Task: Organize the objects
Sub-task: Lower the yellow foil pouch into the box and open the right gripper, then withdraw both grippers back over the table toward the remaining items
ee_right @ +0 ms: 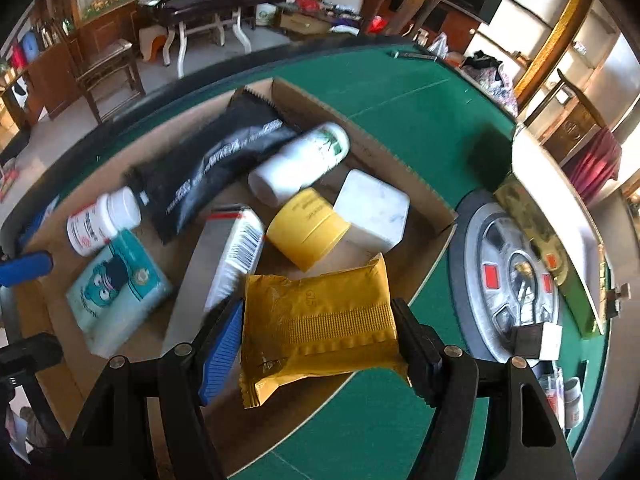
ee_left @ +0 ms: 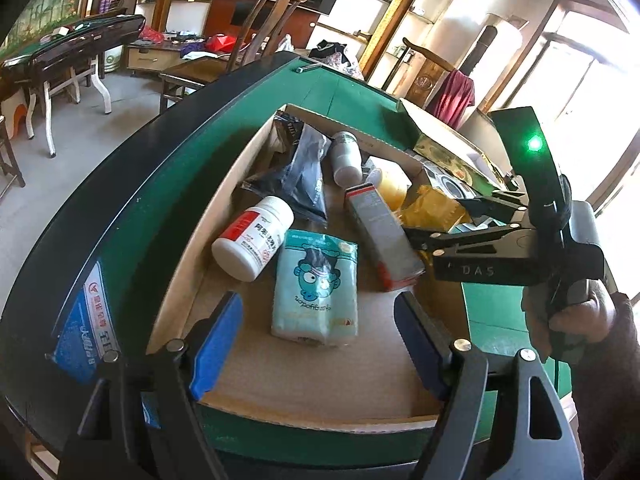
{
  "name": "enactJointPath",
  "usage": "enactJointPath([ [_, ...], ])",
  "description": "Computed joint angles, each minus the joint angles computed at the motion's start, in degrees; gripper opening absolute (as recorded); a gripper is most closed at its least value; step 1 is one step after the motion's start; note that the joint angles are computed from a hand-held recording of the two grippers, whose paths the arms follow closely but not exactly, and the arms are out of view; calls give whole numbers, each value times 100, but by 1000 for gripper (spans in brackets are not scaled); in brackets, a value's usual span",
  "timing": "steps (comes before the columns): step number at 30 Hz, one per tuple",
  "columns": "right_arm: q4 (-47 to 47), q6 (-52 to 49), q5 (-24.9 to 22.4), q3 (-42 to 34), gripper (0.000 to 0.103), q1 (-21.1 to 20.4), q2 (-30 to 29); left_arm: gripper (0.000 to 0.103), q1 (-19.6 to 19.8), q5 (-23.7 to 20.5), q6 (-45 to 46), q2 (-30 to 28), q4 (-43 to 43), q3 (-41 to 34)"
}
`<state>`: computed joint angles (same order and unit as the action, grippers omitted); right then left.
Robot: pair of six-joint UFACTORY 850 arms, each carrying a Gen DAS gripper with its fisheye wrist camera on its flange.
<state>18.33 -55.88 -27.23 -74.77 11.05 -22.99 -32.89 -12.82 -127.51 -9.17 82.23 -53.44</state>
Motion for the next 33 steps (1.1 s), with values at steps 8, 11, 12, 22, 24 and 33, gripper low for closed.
enactJointPath([
  [8,-258,28,39,40,77,195,-97,77,-35,6,-35,-6,41,3],
  [11,-121,-67,144,8,80,195,-134,78,-49,-3,-53,-14,43,-8],
  [12,-127,1,65,-53,81,174,-166,79,-48,-2,-46,-13,40,-7],
  [22,1389,-829,-171,108,94,-301,263,84,-175,-36,735,-32,-766,-139],
  [24,1477,-783,-47,188,94,-388,364,84,-195,-62,930,-24,-912,-176],
  [33,1952,-617,-1242,-202,94,-1515,578,84,-519,-366,1922,301,-1110,-650],
])
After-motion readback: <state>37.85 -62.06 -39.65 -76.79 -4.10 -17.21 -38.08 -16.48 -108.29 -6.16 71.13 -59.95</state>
